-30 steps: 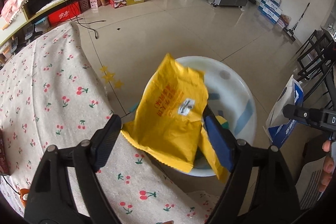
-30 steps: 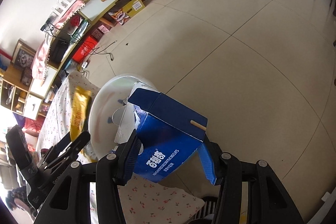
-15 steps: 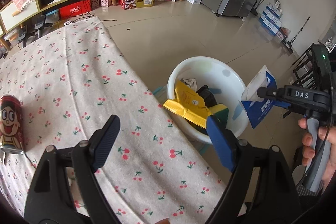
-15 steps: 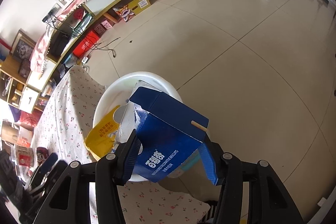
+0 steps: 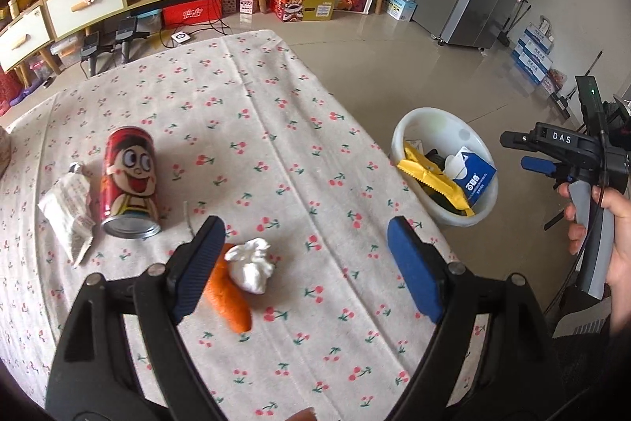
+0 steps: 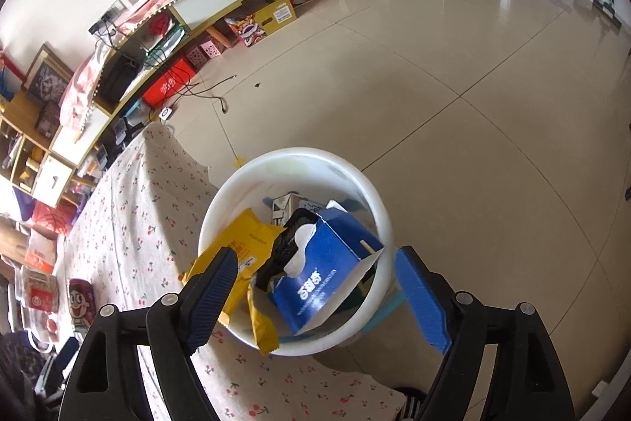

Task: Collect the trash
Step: 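Move both grippers back to the table toward the white tissue and orange pepper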

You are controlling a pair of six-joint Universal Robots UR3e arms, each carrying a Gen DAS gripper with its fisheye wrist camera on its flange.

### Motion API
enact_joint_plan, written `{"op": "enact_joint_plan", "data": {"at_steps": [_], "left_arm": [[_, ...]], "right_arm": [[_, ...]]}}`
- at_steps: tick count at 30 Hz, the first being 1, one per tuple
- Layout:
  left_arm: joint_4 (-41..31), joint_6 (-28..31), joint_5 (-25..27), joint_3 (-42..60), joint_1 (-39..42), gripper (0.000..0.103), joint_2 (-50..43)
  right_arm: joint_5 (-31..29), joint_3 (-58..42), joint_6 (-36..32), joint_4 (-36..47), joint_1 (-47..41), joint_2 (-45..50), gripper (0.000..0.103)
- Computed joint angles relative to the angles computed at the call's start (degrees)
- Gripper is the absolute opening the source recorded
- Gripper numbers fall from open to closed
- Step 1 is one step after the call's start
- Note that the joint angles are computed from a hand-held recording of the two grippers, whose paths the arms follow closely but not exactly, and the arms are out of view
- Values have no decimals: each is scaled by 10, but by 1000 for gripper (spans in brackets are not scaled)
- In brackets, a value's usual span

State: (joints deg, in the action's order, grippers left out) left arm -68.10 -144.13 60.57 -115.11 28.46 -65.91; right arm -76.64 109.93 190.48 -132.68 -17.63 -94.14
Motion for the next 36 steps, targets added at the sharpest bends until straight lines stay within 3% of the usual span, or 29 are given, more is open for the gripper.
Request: {"op": "enact_joint_plan", "data": {"at_steps": [4, 10, 18, 24, 31, 36], "left_arm": [[-46, 50, -9, 8, 65, 92, 18], [-109, 118, -6, 23, 160, 93, 33], [-122, 185, 9, 29, 251, 97, 26], [-113, 211, 20, 16, 308, 98, 7], [-77, 195, 67, -20, 342, 98, -1], [-90, 216, 72, -29, 366, 98, 5]], "right_arm": [[-11, -20, 5, 22, 26, -2, 84], [-34, -52, 15, 35, 84, 8, 84], [-65, -112, 36, 41, 183, 56, 84], [-68, -156, 62, 38, 254, 107, 85], [-80, -227, 76, 56, 342, 191, 84], [-94, -295, 80, 76, 392, 255, 84]]}}
